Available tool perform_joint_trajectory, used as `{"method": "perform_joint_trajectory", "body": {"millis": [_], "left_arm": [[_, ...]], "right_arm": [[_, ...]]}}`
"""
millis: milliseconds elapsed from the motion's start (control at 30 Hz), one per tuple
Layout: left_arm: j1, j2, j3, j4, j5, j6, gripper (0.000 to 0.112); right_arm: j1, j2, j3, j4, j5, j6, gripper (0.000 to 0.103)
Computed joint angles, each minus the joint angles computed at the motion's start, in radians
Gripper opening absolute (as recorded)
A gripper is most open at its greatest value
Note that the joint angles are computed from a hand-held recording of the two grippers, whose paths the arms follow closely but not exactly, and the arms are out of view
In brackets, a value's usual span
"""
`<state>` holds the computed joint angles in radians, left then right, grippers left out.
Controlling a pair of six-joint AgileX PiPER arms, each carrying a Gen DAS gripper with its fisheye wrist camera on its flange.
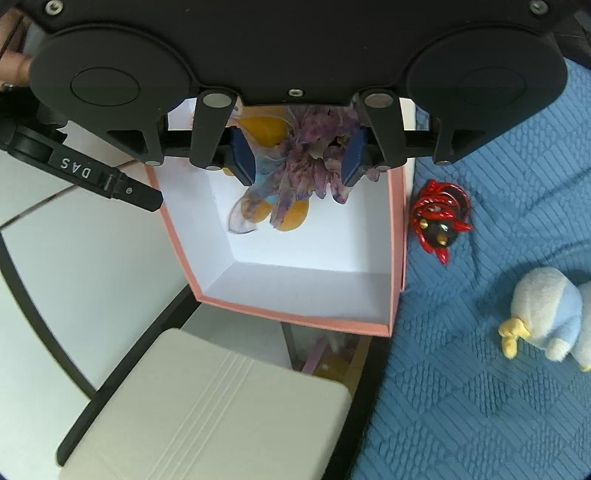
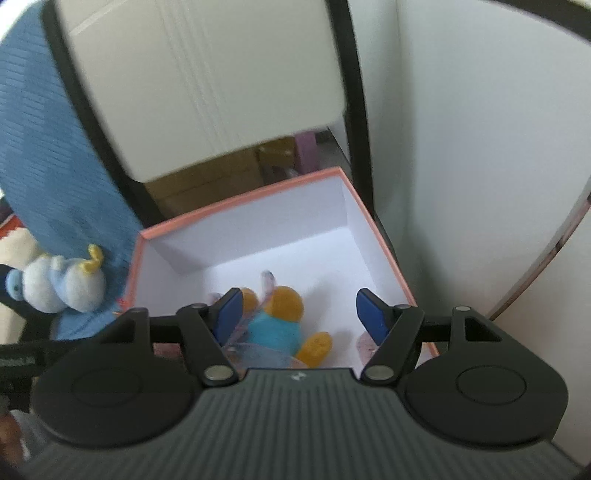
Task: Organize objects
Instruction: 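Open both tools to drop the bow and bunny into the box, then withdraw both tools from the box back over the cushion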
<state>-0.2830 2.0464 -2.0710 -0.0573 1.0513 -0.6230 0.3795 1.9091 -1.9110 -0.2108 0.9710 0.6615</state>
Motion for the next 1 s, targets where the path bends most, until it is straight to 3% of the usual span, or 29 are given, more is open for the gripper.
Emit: {"method": "perform_joint_trajectory", "body": {"millis": [333, 500, 700, 733, 800, 833, 1000], "left_arm": [[0.002, -0.232, 0.173, 0.025, -0.032, 0.050, 0.062], [-0.009, -0.375, 0.271, 0.070, -0.048, 0.052, 0.084], [-0.031, -0.527, 0.342, 0.136, -0.016, 0.036, 0.094], [-0.033, -0.556, 0.358, 0.144, -0.014, 0.034, 0.095], [-0.034, -0.620, 0.403, 0.153, -0.018, 0.037, 0.096], [-0.035, -0.645, 0.418, 0.160, -0.012, 0.032, 0.096], [-0.018, -0.788, 0.523, 0.163, -0.010, 0.050, 0.098]], "right_arm": [[0.148, -0.074, -0.078, -0.117, 0.091, 0.118, 0.073], [0.243, -0.110, -0.105, -0.168, 0.139, 0.170, 0.073], [0.365, -0.132, -0.133, -0.258, 0.196, 0.232, 0.073], [0.388, -0.131, -0.140, -0.275, 0.204, 0.245, 0.075], [0.430, -0.146, -0.126, -0.310, 0.204, 0.273, 0.094], [0.457, -0.155, -0.112, -0.341, 0.202, 0.304, 0.097], [0.564, -0.158, -0.108, -0.402, 0.242, 0.392, 0.098]]}}
